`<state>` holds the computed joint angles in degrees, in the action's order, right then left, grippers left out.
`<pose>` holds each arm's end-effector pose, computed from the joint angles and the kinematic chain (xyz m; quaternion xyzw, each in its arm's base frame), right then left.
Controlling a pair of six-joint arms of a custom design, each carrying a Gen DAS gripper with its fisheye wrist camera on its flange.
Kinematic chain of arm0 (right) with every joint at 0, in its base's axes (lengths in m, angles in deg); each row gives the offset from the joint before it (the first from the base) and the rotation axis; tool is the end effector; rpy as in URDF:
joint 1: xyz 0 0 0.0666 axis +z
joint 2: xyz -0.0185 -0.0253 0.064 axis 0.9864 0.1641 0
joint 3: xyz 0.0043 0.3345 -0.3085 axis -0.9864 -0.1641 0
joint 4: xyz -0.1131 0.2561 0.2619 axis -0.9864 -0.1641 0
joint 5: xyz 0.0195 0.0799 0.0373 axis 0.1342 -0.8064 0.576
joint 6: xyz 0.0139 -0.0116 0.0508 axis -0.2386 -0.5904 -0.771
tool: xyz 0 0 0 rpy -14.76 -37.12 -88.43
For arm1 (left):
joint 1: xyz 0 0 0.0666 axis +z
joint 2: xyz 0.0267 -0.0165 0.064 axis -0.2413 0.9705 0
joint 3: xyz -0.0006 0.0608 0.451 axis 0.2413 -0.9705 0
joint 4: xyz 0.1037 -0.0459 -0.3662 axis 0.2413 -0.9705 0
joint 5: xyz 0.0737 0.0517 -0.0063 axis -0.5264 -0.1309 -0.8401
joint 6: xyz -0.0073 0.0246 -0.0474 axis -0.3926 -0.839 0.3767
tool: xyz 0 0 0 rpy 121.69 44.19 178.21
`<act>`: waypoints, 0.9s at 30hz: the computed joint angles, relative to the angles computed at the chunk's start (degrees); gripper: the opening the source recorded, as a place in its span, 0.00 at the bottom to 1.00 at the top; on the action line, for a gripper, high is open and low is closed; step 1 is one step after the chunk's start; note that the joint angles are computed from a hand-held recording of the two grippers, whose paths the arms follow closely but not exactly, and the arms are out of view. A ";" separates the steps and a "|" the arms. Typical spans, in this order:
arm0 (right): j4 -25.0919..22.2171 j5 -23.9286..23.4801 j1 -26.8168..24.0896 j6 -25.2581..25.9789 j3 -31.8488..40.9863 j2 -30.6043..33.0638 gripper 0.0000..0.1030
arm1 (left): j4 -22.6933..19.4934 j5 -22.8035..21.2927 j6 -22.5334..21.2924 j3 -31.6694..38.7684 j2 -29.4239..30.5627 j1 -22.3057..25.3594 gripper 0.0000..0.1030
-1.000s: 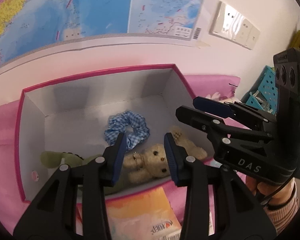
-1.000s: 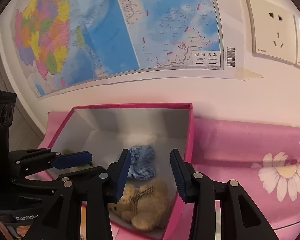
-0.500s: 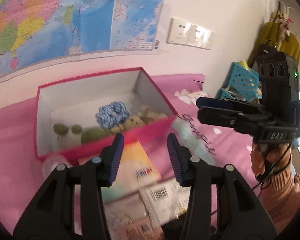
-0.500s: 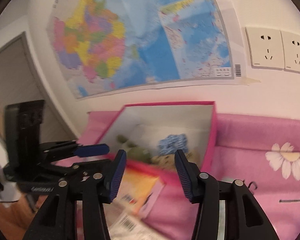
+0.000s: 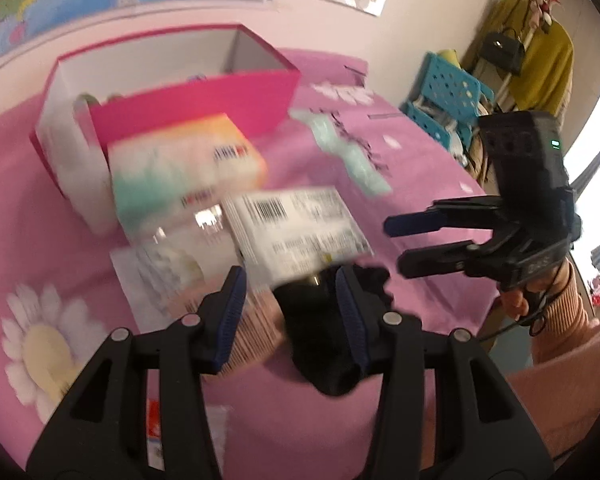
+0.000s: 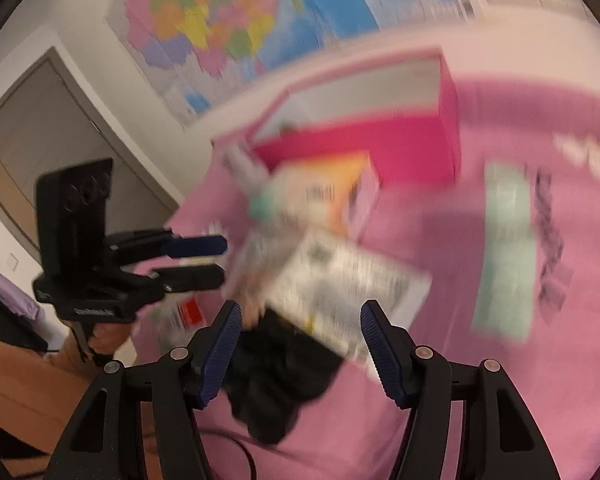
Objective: Organize soft objects
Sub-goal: 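Return the right gripper to the pile and grasp the black scrunchie, then carry the black scrunchie with the right gripper and drop it into the box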
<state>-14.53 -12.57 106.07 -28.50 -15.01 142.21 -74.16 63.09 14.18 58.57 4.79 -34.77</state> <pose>0.4578 0.2389 0.3638 -0.1304 0.8894 0.3772 0.2228 0.4509 -0.1831 0.3481 0.2322 0.9105 -0.1897 0.2849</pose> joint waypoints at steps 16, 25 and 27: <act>5.16 0.39 3.61 -6.48 -2.84 3.24 0.62 | -1.82 2.82 2.77 -3.40 1.79 -2.14 0.48; 6.26 1.52 3.88 -6.00 -4.33 2.32 0.21 | -0.81 2.01 3.40 -3.54 1.76 -2.79 0.42; 6.55 1.46 3.97 -5.60 -4.66 1.87 0.17 | -0.37 1.90 3.24 -3.73 1.52 -3.06 0.39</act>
<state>-7.98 -11.11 110.04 -34.10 -19.66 144.08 -74.53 64.99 17.42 54.84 6.31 -37.83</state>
